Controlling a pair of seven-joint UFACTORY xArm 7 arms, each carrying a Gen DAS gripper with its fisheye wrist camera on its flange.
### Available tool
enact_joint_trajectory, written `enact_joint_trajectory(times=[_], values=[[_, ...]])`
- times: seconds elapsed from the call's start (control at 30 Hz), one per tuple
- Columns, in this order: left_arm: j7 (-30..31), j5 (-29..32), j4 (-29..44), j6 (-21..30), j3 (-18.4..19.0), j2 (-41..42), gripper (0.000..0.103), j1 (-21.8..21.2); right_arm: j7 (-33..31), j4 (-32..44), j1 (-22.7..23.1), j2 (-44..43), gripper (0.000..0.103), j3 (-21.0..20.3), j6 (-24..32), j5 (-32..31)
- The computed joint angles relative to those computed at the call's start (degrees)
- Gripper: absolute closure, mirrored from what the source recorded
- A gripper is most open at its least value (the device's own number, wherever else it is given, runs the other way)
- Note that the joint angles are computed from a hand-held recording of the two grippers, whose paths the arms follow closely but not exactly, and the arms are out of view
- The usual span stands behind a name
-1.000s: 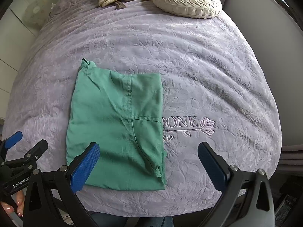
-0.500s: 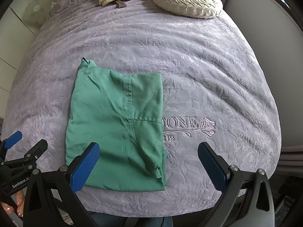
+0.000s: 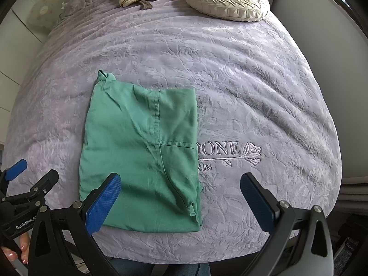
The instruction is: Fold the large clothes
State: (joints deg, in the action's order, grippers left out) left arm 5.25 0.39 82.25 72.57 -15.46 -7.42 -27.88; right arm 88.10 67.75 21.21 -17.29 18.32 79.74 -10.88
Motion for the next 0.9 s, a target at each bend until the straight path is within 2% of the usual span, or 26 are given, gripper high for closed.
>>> enact_joint_trajectory(times=[0.9], values=[[0.1,0.0,-0.1,0.0,0.0,0.0,0.0,0.0,0.2,-0.7,0.3,-0.2,0.0,0.0,-0.5,0.4]])
